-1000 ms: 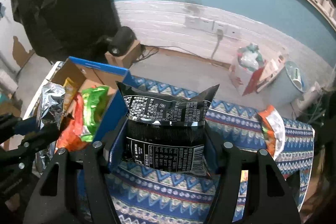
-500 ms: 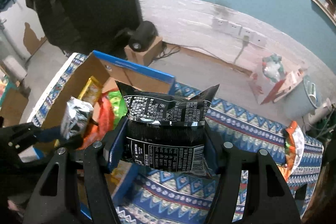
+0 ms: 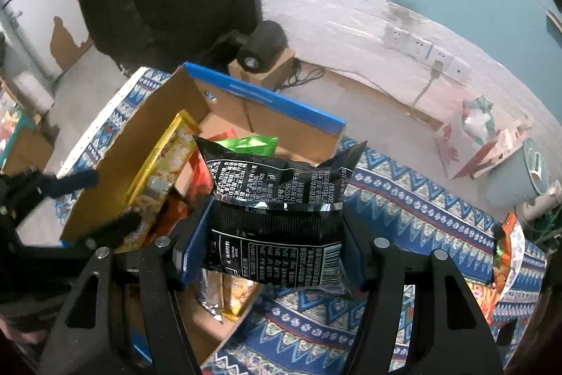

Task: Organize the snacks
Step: 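Open the left tool to drop the silver bar while the right tool lowers the black bag, then release the black bag into the box and move both tools back toward the pile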

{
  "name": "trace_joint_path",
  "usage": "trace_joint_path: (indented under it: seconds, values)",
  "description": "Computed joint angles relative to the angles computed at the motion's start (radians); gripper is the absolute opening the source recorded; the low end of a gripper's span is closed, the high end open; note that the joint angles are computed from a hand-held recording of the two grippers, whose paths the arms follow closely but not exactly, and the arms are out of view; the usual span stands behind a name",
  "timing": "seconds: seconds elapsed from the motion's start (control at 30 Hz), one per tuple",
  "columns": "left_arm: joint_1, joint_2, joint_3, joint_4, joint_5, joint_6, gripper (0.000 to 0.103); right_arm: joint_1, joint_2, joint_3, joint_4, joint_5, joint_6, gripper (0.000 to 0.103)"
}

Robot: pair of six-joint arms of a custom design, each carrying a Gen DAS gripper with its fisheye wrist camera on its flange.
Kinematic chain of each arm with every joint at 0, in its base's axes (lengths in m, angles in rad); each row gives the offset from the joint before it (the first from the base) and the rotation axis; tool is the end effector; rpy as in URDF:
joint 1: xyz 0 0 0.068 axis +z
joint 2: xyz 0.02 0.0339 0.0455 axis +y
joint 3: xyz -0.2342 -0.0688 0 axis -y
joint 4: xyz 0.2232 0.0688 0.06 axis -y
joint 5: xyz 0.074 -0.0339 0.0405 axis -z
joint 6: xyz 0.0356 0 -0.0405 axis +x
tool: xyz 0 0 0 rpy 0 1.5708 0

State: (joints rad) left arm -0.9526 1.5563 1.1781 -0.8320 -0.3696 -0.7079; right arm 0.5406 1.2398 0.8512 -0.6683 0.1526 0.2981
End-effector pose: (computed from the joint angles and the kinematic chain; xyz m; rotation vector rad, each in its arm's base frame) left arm 0.1751 -0.2240 0.2207 0.2320 2.6210 -0.0221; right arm 0.1973 0.1121 0.2109 -0.2637 2.5974 0.0970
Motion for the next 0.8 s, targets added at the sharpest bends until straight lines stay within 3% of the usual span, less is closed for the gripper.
trace_joint_path:
  seconds: [0.23, 0.63, 0.8]
  values:
    - [0.062, -0.056, -0.019, -0.038, -0.034, 0.030, 0.076, 0.034, 0.059, 0.004, 0.038, -0.021, 0.020, 0.065]
    - [0.145, -0.112, -0.053, -0.050, -0.026, 0.038, 0.076, 0.107, 0.114, 0.021, 0.076, -0.062, 0.022, 0.066]
    - [0.137, -0.107, -0.044, -0.054, -0.032, 0.033, 0.077, 0.120, 0.078, 0.001, 0.077, -0.051, 0.012, 0.081]
